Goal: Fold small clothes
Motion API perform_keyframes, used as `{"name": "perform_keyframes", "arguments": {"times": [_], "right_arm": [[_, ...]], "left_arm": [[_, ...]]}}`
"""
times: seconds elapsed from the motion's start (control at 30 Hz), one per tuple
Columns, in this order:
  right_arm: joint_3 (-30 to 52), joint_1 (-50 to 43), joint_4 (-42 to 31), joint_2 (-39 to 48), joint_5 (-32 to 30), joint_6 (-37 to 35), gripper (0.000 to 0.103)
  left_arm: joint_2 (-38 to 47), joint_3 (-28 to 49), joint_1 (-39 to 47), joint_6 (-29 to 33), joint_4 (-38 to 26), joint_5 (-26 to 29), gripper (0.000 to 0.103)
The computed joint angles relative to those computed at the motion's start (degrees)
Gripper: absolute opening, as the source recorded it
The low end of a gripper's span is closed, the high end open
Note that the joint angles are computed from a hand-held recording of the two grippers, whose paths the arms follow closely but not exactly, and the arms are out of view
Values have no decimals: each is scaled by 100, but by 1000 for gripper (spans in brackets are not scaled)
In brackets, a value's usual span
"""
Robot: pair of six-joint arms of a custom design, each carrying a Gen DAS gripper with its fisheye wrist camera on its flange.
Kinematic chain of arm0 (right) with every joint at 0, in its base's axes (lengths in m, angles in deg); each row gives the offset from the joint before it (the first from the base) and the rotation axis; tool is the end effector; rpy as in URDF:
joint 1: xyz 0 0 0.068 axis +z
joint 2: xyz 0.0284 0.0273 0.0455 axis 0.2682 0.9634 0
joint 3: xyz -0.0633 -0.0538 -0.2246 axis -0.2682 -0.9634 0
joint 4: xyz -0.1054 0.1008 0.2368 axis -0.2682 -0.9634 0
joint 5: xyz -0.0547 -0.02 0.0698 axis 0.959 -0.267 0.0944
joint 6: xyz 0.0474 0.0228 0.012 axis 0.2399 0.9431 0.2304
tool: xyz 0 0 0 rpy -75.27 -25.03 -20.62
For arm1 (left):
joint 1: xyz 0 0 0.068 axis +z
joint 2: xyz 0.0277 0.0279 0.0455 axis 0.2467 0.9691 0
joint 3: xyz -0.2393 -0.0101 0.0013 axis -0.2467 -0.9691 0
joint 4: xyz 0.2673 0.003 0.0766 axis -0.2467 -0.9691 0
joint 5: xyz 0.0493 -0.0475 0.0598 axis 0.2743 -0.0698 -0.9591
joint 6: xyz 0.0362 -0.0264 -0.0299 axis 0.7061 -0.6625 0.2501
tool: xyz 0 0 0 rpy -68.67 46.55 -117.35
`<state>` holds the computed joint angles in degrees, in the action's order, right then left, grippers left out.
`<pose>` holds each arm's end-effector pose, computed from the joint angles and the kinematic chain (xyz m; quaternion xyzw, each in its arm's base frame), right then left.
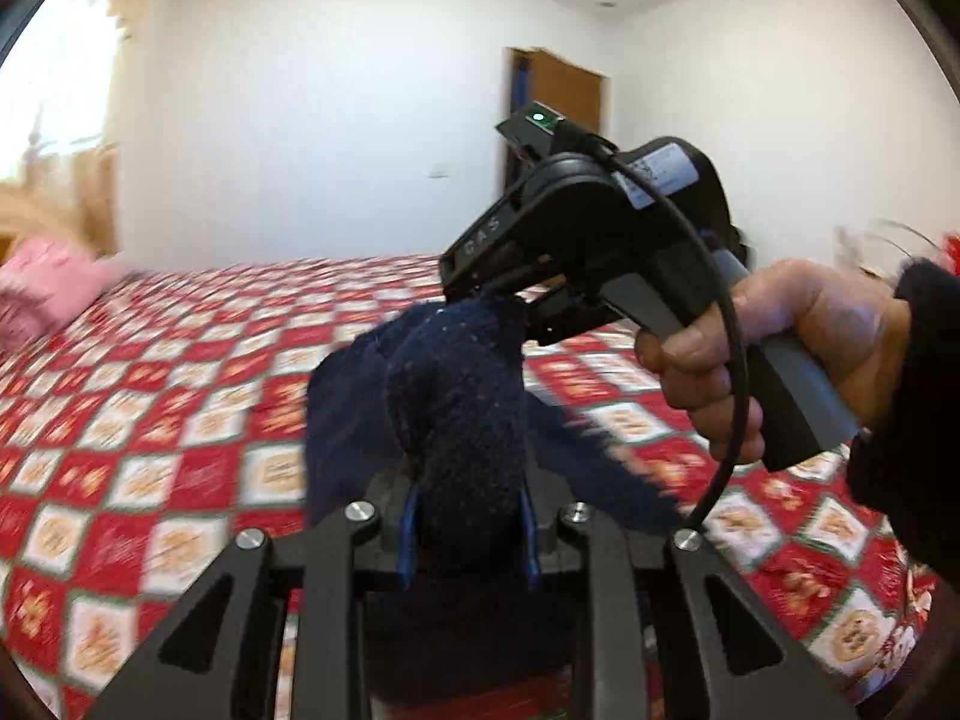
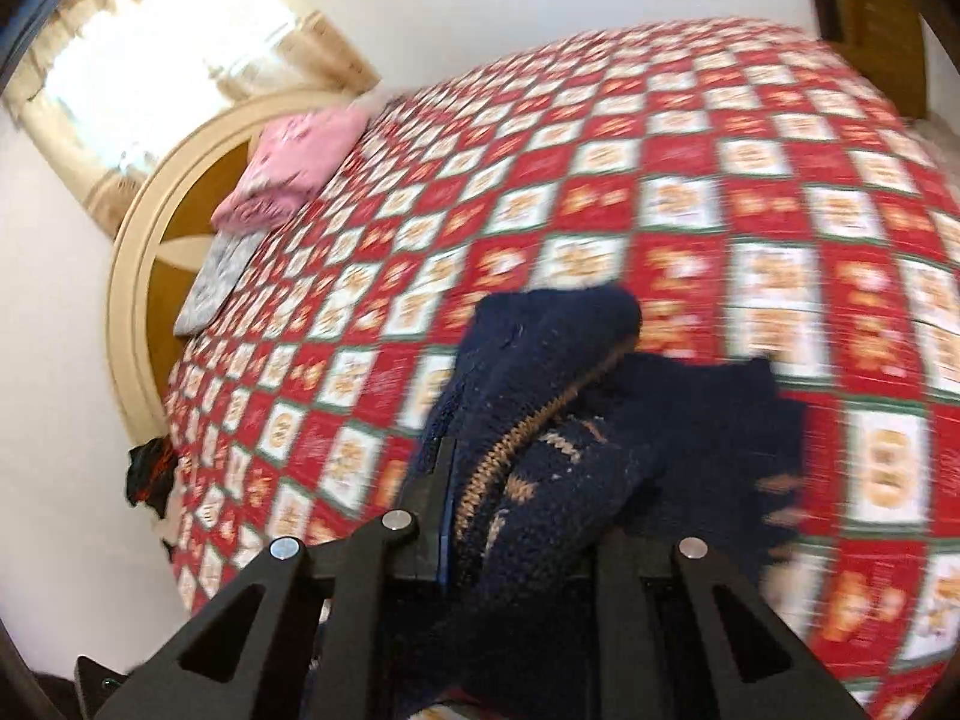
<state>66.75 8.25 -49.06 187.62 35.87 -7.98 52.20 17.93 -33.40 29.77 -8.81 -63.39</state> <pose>0.3919 -0.0268 0.2215 -0.2145 0.9050 0.2901 0.2254 0.1695 -0.1554 0.1673 0.0419 0.8251 -0.0607 0.5602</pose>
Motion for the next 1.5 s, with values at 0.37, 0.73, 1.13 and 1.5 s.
{"name": "perform_keyframes", "arguments": {"times": [0.37, 0.73, 1.13, 1.5], "right_arm": [[-482, -1121, 1137, 1312, -332, -824, 29], [-1677, -2732, 453, -232, -914, -873, 56], [-5902, -1941, 2708, -4388, 166, -1020, 56], [-5259, -2051, 2526, -2724, 480, -926, 34]], "left_arm": [[4022, 2040, -504, -169, 536, 826, 42], [831, 575, 211, -60, -729, 2204, 99], [-177, 30, 1358, -1294, -1955, 1802, 103], [241, 188, 1282, -1118, -2110, 1579, 103]]}}
